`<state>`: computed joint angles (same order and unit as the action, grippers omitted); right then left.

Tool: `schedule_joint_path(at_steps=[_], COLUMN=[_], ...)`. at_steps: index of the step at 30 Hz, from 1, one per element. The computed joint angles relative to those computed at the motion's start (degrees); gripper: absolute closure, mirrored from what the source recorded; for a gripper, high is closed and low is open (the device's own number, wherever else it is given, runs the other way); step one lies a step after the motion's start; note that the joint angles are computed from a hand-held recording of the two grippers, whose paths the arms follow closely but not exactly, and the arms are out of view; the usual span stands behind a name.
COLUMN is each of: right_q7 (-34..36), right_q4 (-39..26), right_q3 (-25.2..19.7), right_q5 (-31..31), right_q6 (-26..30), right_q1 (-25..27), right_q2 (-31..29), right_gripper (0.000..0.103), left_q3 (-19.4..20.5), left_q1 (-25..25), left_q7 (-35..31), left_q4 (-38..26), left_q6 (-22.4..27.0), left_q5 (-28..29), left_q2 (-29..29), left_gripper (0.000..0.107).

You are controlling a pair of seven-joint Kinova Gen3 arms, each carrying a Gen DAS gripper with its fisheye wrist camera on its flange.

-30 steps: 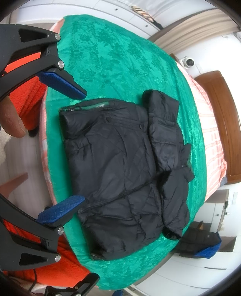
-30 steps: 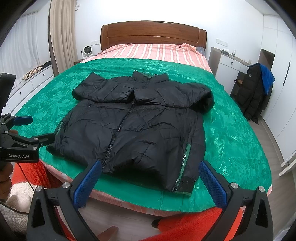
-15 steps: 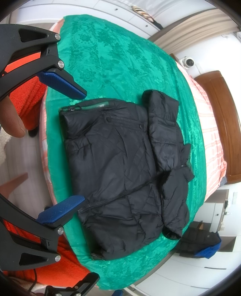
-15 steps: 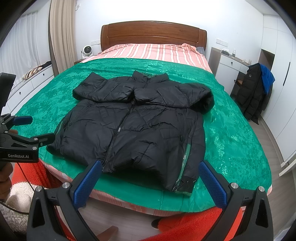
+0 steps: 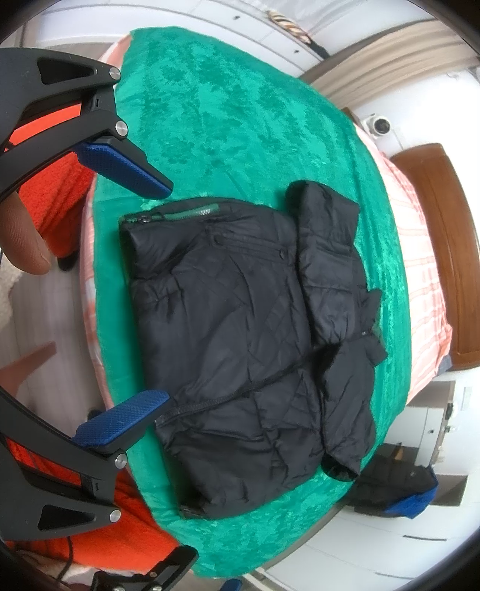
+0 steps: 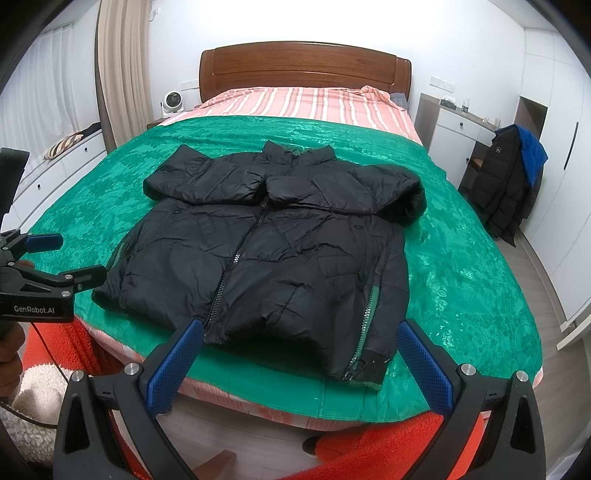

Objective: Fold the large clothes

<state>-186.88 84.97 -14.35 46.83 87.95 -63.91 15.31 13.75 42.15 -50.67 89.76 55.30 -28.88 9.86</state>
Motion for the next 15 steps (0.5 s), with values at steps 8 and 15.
schedule_joint_path(at_steps=[8, 15], right_q7=[-0.3, -1.64], right_q4=[0.71, 1.62], right_q3=[-0.05, -0.33], right_q5=[-0.46, 0.31], right_q6=[-0.68, 1.51], right_q1=[0.5, 0.83], right_q2=[-0.56, -1.34], right_gripper=[0.0, 0.0], left_q3=[-0.24, -0.67], left_q1=[0.17, -0.29], left_q7=[0.17, 0.0], left_q4=[-0.42, -0.61], left_q6=[0.41, 0.46], left_q5=[-0.2, 0.37], left_q2=[0.5, 1.15], left_gripper=[0.005, 0.005])
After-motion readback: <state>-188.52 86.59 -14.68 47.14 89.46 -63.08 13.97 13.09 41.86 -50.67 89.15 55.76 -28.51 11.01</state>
